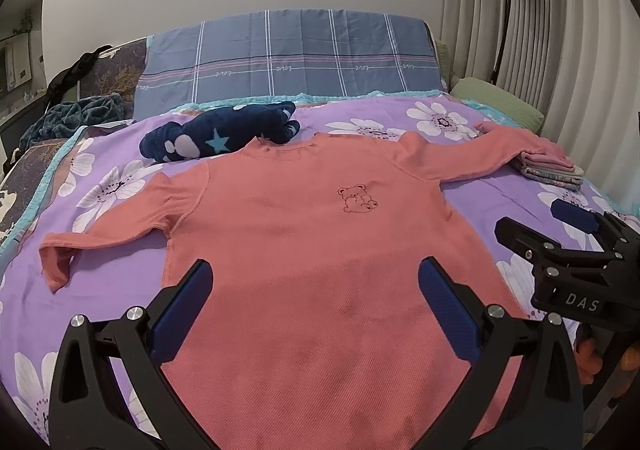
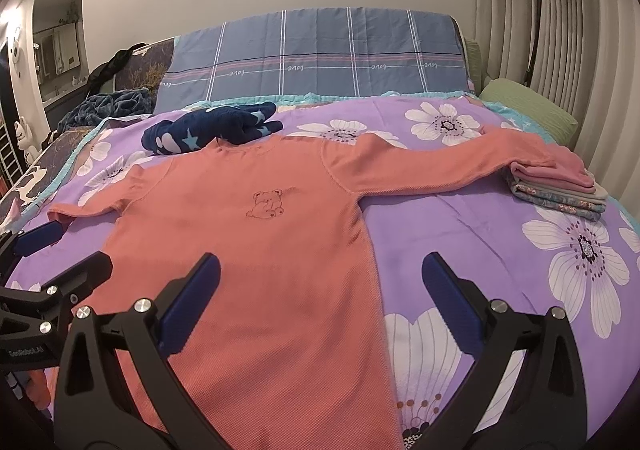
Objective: Fold small clothes
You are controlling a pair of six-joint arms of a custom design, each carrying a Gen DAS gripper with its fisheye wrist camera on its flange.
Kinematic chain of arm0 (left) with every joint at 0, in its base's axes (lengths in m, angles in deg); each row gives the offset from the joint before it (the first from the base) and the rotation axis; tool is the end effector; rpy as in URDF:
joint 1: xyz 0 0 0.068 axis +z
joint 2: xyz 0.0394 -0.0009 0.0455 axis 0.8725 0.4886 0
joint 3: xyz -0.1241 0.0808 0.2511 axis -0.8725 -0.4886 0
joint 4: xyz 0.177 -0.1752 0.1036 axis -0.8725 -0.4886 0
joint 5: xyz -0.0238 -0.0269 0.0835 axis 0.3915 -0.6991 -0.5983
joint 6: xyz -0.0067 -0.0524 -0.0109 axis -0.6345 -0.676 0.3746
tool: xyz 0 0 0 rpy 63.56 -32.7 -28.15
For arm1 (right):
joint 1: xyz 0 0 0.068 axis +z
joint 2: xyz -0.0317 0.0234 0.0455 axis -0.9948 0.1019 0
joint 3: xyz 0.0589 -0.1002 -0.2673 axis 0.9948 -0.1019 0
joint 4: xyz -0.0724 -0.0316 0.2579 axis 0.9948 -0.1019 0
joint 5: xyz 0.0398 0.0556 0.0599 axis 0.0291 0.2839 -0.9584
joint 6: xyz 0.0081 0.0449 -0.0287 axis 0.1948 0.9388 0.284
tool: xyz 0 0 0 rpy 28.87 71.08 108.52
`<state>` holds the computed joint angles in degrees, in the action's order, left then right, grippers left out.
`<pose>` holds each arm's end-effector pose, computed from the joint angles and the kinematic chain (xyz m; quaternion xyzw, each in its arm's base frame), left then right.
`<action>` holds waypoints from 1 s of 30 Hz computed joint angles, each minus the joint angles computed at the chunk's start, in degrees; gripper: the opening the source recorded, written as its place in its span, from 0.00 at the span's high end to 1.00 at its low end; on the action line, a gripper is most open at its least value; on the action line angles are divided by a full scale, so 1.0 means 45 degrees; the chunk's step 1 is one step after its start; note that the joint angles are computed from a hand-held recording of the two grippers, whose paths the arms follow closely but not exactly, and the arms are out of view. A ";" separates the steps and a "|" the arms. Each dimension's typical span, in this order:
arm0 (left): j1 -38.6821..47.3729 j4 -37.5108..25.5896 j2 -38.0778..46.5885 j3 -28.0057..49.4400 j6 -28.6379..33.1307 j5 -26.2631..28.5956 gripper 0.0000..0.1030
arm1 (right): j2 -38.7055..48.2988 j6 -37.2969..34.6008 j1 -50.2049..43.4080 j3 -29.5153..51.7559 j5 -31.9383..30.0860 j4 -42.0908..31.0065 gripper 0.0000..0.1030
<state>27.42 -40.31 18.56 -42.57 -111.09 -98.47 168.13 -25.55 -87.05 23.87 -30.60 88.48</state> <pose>0.2208 -0.1199 0.1572 -0.1262 0.8856 0.0497 0.4442 0.3216 -0.0012 0.1405 -0.2065 0.8625 0.1168 0.4470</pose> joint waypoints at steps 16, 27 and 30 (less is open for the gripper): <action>-0.0220 -0.0169 0.0368 0.0271 -0.0182 -0.0257 0.01 | 0.0381 0.0087 0.0078 0.0264 0.0230 -0.0133 0.02; -0.0046 0.0041 0.0306 0.0159 -0.0017 0.0131 0.01 | 0.0515 0.0190 0.0120 0.0299 0.0311 -0.0069 0.02; 0.0014 0.0149 0.0307 0.0087 0.0107 0.0415 0.01 | 0.0539 0.0145 0.0135 0.0290 0.0349 -0.0042 0.02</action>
